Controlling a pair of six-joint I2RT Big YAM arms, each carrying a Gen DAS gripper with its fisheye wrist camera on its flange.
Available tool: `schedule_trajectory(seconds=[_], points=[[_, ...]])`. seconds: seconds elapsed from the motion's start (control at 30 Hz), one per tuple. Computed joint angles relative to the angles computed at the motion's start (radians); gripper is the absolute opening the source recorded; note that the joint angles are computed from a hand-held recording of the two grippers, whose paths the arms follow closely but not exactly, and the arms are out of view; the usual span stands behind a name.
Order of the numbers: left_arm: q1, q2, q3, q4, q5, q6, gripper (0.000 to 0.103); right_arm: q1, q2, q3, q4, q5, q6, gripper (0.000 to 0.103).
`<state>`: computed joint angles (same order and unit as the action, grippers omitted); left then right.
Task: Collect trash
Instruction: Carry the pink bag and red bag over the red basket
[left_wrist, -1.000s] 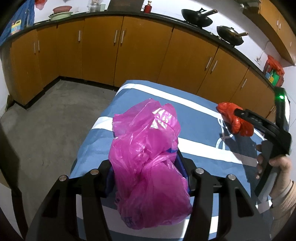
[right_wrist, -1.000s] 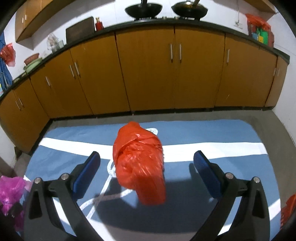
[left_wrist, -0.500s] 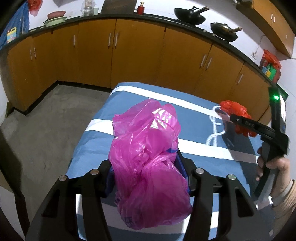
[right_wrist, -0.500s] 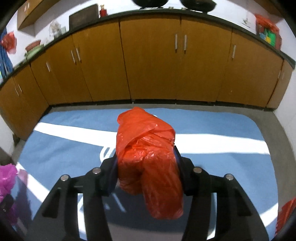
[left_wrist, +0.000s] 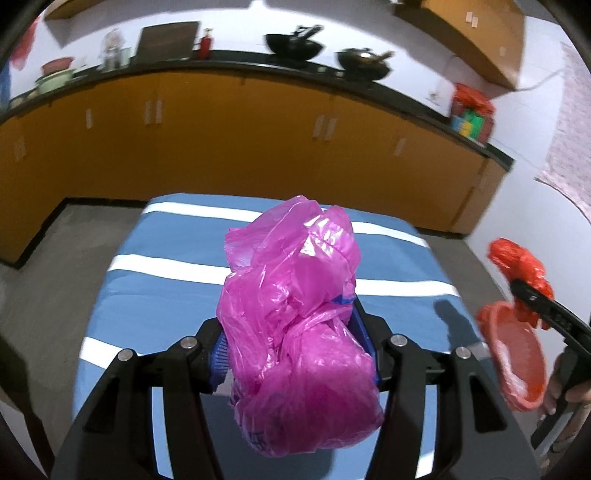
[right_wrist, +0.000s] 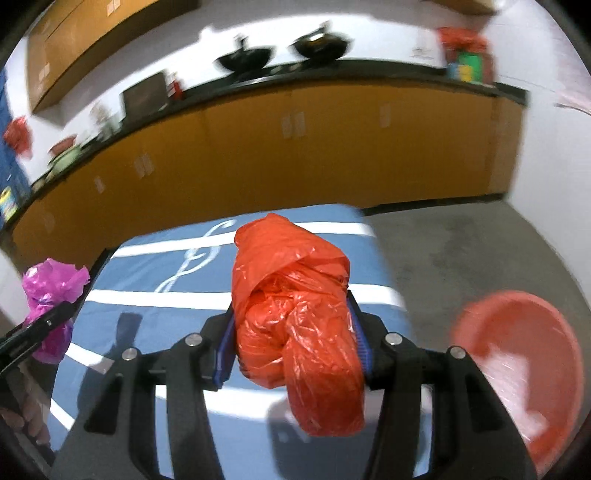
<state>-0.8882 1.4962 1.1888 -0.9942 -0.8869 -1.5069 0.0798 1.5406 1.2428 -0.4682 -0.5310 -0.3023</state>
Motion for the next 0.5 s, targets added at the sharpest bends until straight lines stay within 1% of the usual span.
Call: schedule_trajectory(seconds=[0.07,0.2,0.3,0.43,0.5], points=[[-0.018,0.029,0.042,0.027,0.005,0.035,0.056,-0.079,-0.046,-0.036,0.02,0.003,-0.007,0.051],[-0.045,0.094,0.127,0.084,0.018,0.119,0.056,-0.222,-0.077,-0.063,0.033,-0.003,-0.022,0.051],[-0.056,0.15,0.2,0.142,0.044,0.201,0.056,-0.327,-0.075,-0.055,0.029,-0.015,-0.017,0.051],[-0.058,0.227,0.302,0.194,0.081,0.31,0.056,-0.43,-0.047,-0.026,0.019,-0.035,-0.011,0.051],[-0.055,0.271,0.363,0.215,0.104,0.366,0.056,-0.466,-0.039,-0.017,0.021,-0.045,-0.013,0.051]])
